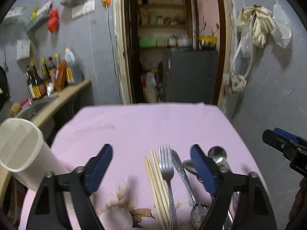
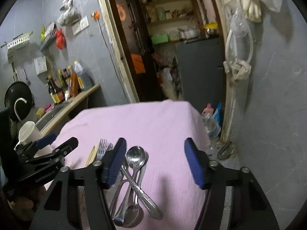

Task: Organize utensils
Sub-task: 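Move both grippers down toward the pile of utensils, then grasp a metal fork with the left gripper while the right gripper grasps a spoon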

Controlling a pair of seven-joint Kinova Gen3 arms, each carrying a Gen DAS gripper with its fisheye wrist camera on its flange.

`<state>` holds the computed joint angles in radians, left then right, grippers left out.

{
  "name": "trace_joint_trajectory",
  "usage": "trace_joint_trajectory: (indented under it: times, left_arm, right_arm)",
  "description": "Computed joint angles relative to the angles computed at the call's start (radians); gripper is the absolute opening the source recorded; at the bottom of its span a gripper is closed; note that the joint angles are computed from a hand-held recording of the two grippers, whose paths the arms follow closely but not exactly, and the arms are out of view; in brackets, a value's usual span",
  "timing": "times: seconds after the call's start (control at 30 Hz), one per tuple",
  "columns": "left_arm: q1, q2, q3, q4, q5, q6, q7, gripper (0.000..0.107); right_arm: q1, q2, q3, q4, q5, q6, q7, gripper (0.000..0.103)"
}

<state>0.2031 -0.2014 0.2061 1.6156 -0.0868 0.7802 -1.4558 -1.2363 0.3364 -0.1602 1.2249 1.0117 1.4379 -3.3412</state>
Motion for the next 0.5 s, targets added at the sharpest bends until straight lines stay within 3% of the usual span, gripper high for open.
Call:
trace_joint_trajectory:
  times: [0.07,0.2,0.5]
  left_arm:
    - [0.014,0.038,-0.026,-0.032,0.048,0.043,-0.042,0.062]
    - [0.022,0.100,-0.081,-0.072,0.174,0.098,-0.151,0.052]
    - [-0.036,0.242,-0.108,-0.192,0.398,0.229,-0.364,0.035]
  right_arm:
    - [0.026,-0.005,-0.004,0.013,-0.027,-0.044,0.007,0.042]
    - [0.100,-0.022,-0.010,0.061,-0.099,-0.173,0.043,0.034]
    - [0.204,-0.028,-0.005,0.099,-0.214,-0.368,0.168,0.030]
